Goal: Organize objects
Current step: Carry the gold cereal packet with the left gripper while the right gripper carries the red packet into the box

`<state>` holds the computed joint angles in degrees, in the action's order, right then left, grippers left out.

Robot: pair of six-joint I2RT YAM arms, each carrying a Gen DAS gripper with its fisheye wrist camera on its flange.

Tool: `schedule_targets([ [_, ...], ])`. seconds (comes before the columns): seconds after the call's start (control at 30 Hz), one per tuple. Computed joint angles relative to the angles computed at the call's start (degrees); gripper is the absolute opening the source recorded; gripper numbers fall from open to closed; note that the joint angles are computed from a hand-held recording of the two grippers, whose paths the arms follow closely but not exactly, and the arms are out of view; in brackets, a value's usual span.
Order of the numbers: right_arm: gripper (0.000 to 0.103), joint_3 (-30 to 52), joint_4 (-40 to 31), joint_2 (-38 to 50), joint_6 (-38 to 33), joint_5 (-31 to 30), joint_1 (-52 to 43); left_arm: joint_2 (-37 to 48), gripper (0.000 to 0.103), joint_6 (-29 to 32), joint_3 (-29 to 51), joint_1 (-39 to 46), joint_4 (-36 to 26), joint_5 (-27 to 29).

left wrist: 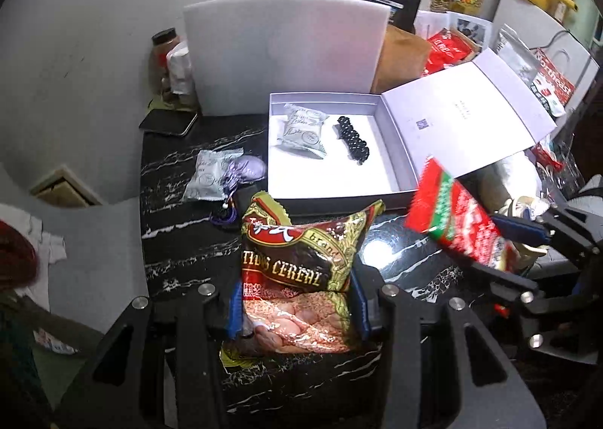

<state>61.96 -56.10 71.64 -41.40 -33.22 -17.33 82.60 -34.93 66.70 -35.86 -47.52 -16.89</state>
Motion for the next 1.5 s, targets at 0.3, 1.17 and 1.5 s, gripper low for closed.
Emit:
schedule_targets([
  [0.3,0.046,0.59,-1.27,-1.03,2.96,0.74,-4.61,4.81,0.042,3.74,3.42,0.71,1.85,4.5],
  [1.17,0.046,21.33,9.87,31.07,12.48,6.11,1.71,40.99,0.042,13.67,36.91,14.89,1.64,11.23],
  [1.5,0.046,34.34,9.09,44.51,16.2,8.16,4.26,54.97,0.042,15.35,51.5,18.27,-1.85,14.44],
])
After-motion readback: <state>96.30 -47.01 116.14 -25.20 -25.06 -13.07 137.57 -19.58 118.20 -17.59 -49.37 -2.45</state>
